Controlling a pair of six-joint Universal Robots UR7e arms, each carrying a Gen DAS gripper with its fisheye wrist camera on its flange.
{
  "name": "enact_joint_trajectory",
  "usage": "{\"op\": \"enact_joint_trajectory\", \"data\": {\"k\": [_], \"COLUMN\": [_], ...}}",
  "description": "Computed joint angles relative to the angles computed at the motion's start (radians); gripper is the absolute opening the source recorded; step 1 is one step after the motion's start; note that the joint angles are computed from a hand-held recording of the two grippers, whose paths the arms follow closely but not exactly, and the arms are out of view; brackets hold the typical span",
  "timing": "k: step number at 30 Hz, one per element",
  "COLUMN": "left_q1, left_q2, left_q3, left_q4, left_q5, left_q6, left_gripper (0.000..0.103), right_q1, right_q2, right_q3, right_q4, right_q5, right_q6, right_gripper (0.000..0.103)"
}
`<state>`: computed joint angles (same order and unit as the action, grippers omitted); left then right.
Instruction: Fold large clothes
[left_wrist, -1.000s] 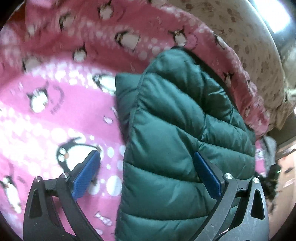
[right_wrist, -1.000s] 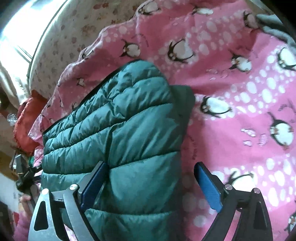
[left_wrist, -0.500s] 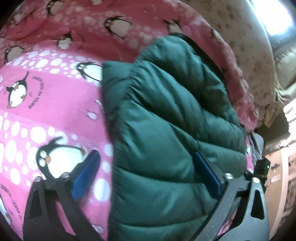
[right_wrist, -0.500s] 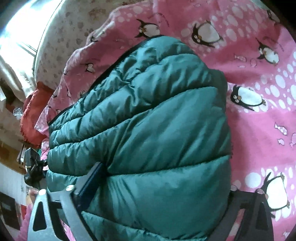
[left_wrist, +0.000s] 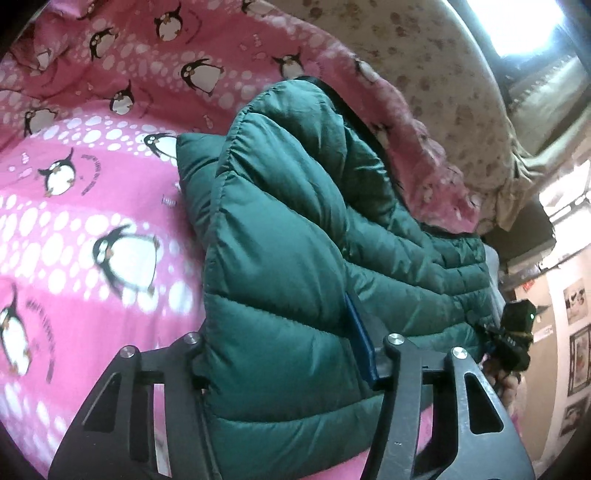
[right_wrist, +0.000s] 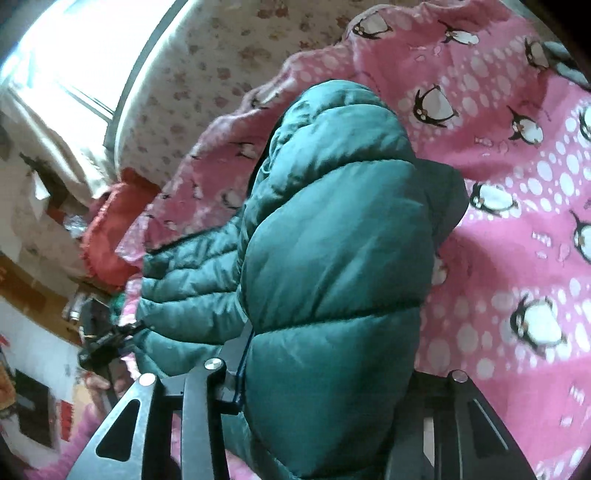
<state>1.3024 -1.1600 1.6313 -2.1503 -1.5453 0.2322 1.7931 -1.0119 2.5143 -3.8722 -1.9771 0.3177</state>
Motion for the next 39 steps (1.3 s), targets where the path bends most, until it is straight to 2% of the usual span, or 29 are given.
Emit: {"op": "enact_joint_trajectory", "data": {"k": [7, 10, 11, 12, 13, 14, 15, 16, 19, 21, 24, 27, 31, 33, 37, 39], "left_q1": [0.011, 0.014, 0.017, 0.02, 0.019, 0.014, 0.006, -0.002, -0.032, -0.06, -0.099, -0.123, -0.147, -0.159, -0.197, -0.213], "left_q2": [-0.118, -0.139, -0.141, -0.139, -0.14, -0.146, -0.155, -0.165, -0.207, -0.248, -0.309, -0.352, -0.383, -0.396, -0.423, -0.434], "left_q3": [0.053, 0.091, 0.101, 0.111, 0.124, 0.144, 0.163, 0.183, 0.235, 0.283, 0.352, 0.404, 0.44, 0.458, 0.505, 0.529], "left_q4": [0.109, 0.088, 0.076, 0.058, 0.038, -0.001, -0.034, -0.066, -0.122, -0.175, -0.264, -0.33, -0.343, -0.351, -0.357, -0.369], "left_q5": [0.001, 0.044, 0.057, 0.069, 0.082, 0.106, 0.127, 0.149, 0.209, 0.257, 0.314, 0.324, 0.318, 0.317, 0.347, 0.37], "left_q6": [0.042, 0.04, 0.033, 0.016, 0.004, -0.008, -0.014, -0.013, 0.008, 0.026, 0.051, 0.069, 0.078, 0.071, 0.044, 0.036], "left_gripper": [0.053, 0.054, 0.054, 0.057, 0.064, 0.069, 0.075, 0.079, 0.079, 0.079, 0.08, 0.08, 0.08, 0.08, 0.08, 0.08], "right_q1": [0.063, 0.085, 0.09, 0.091, 0.093, 0.107, 0.121, 0.131, 0.183, 0.242, 0.304, 0.358, 0.375, 0.376, 0.438, 0.475], "right_q2": [0.013, 0.027, 0.036, 0.044, 0.05, 0.056, 0.063, 0.074, 0.086, 0.083, 0.068, 0.053, 0.033, 0.018, 0.011, 0.019], "right_q3": [0.071, 0.087, 0.087, 0.09, 0.085, 0.071, 0.055, 0.045, 0.02, -0.004, -0.021, -0.05, -0.043, -0.03, -0.028, -0.044], "right_q4": [-0.049, -0.05, -0.048, -0.055, -0.046, -0.012, 0.024, 0.035, 0.08, 0.165, 0.259, 0.411, 0.456, 0.43, 0.435, 0.48], "right_q5": [0.023, 0.004, -0.016, -0.035, -0.072, -0.138, -0.199, -0.229, -0.324, -0.413, -0.494, -0.58, -0.633, -0.653, -0.723, -0.745], "right_q6": [0.09, 0.113, 0.126, 0.143, 0.164, 0.182, 0.197, 0.202, 0.22, 0.265, 0.323, 0.404, 0.45, 0.45, 0.5, 0.534], "right_gripper": [0.042, 0.042, 0.045, 0.052, 0.056, 0.063, 0.065, 0.065, 0.065, 0.065, 0.065, 0.066, 0.069, 0.069, 0.069, 0.069]}}
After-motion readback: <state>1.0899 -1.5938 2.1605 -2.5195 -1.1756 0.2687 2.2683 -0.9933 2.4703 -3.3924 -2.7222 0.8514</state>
